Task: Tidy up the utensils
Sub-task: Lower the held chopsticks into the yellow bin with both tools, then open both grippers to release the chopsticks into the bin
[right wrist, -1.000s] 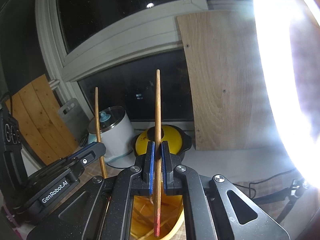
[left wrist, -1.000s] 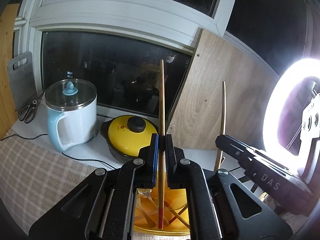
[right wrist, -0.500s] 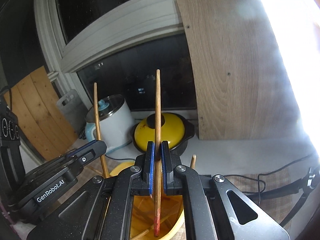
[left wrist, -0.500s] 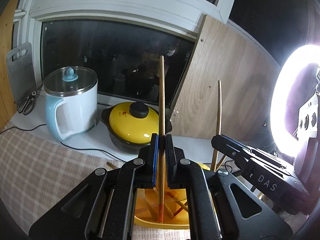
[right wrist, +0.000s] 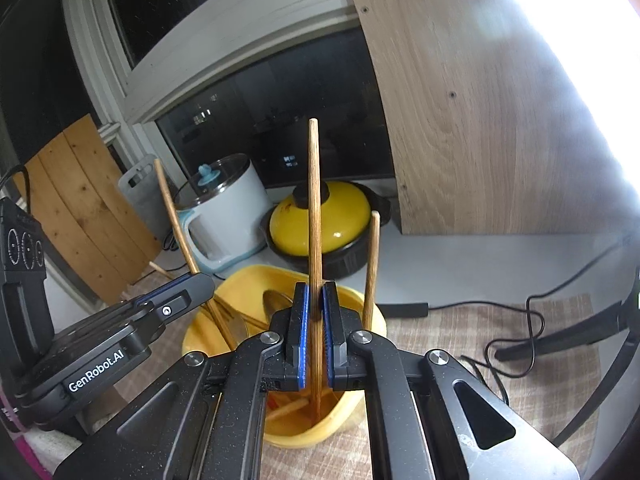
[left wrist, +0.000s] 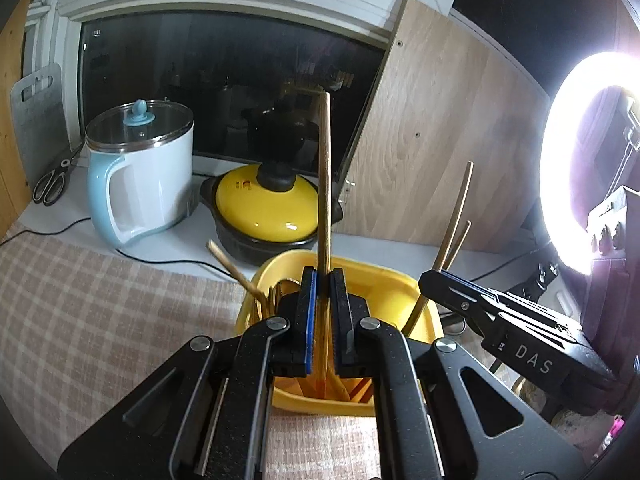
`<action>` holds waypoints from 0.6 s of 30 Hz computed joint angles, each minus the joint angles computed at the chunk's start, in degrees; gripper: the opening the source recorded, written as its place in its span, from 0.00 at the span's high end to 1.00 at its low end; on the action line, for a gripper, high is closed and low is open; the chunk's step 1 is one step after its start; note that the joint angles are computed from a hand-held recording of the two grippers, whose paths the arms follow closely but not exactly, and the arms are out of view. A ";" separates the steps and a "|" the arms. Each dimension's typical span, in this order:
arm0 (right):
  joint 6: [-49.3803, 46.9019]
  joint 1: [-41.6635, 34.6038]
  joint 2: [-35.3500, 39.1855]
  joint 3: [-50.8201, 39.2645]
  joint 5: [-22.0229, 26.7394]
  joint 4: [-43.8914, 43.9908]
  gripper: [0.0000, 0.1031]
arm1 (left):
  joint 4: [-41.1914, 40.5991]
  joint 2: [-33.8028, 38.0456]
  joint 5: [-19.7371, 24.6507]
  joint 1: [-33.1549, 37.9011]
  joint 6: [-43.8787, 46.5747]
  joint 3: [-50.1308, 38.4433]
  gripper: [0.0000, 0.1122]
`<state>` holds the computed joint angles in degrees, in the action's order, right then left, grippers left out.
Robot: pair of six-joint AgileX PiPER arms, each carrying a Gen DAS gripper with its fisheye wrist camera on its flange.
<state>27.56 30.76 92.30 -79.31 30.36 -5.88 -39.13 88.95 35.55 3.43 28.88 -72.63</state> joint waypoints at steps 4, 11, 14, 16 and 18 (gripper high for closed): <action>-1.20 -0.43 -0.62 0.84 -0.13 1.68 0.95 | 0.37 -1.03 0.10 -0.11 0.18 1.21 0.96; -2.70 0.00 -1.12 0.84 1.17 2.72 0.95 | 2.21 -2.94 -0.71 -0.54 -0.77 2.84 0.96; -2.75 0.04 -1.55 1.24 1.52 2.86 0.95 | 2.76 -3.60 -0.83 -0.34 -1.00 3.43 0.96; -3.15 -0.08 -1.69 1.23 1.85 3.31 0.91 | 3.17 -4.23 -1.00 -0.21 -1.04 4.02 0.96; -2.65 0.04 -1.96 1.33 1.97 2.80 0.84 | 2.92 -4.52 -0.76 0.14 -0.83 4.23 0.93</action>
<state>24.91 30.80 90.34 -77.98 32.32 -3.08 -36.20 84.43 34.79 3.57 28.06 -68.41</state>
